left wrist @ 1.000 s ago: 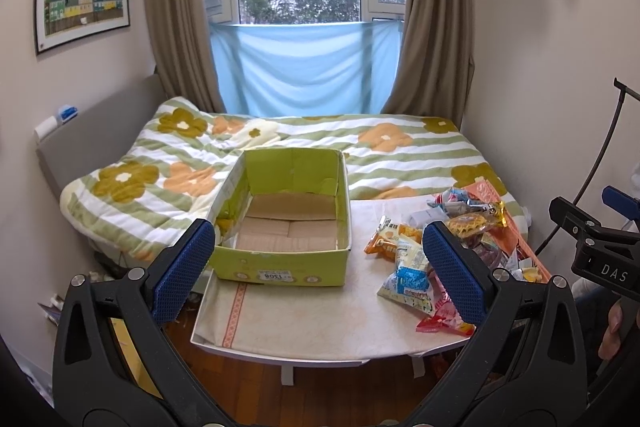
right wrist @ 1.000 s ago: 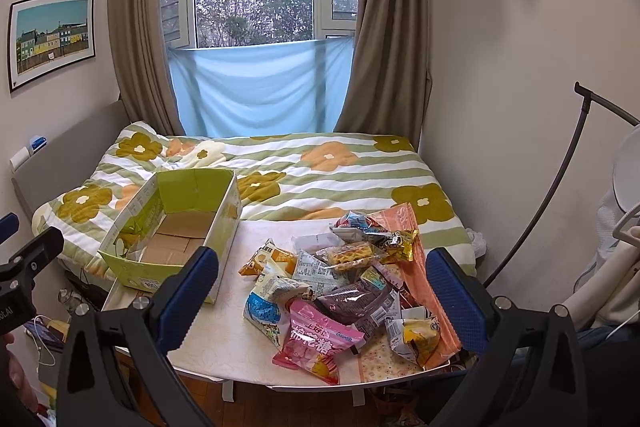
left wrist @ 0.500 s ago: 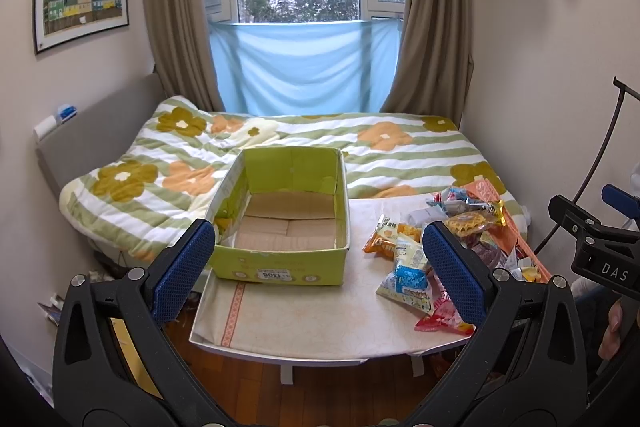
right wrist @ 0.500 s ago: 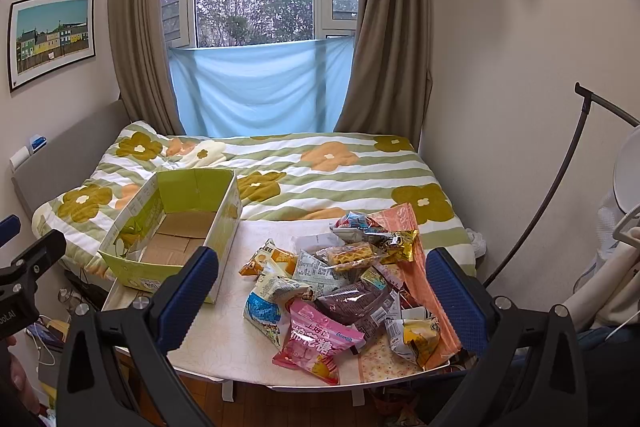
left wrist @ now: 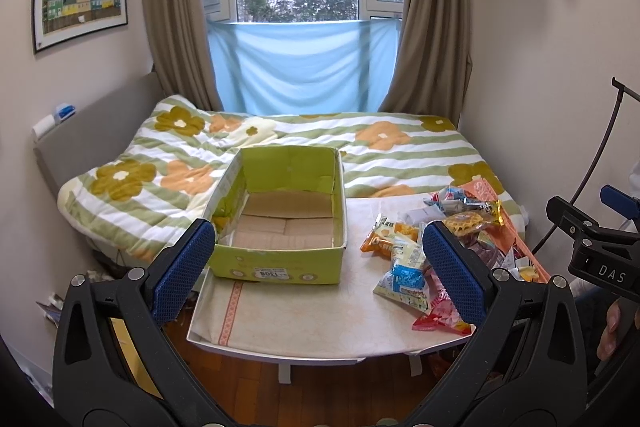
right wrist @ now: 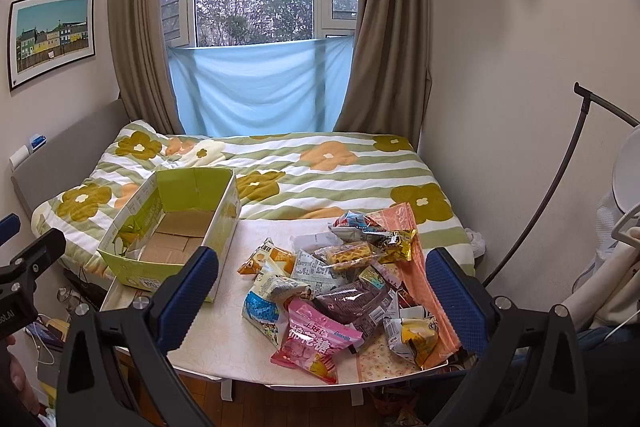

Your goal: Organize snacks

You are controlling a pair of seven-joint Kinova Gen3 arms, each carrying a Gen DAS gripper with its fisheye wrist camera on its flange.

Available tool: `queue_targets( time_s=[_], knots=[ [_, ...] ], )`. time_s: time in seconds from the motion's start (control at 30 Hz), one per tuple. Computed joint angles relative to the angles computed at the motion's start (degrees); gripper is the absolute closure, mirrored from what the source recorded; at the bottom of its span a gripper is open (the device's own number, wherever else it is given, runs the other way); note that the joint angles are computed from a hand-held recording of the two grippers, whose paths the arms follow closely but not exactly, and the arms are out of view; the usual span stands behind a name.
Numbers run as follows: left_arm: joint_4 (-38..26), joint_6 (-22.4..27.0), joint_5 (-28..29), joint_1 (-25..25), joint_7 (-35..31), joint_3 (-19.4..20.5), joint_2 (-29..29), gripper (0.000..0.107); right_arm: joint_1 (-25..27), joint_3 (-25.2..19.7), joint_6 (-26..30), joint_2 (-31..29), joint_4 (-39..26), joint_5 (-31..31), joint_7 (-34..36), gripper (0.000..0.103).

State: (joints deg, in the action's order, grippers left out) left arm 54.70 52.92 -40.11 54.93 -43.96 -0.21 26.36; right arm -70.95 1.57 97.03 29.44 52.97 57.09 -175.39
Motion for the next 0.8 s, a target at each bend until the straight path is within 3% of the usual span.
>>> queue_targets(
  time_s=[0.8],
  knots=[
    [0.23,-0.47,0.53,0.14,-0.37,0.44,0.04,0.005,-0.22,0.01,0.1,-0.12,-0.38,0.13,0.43,0.0]
  ],
)
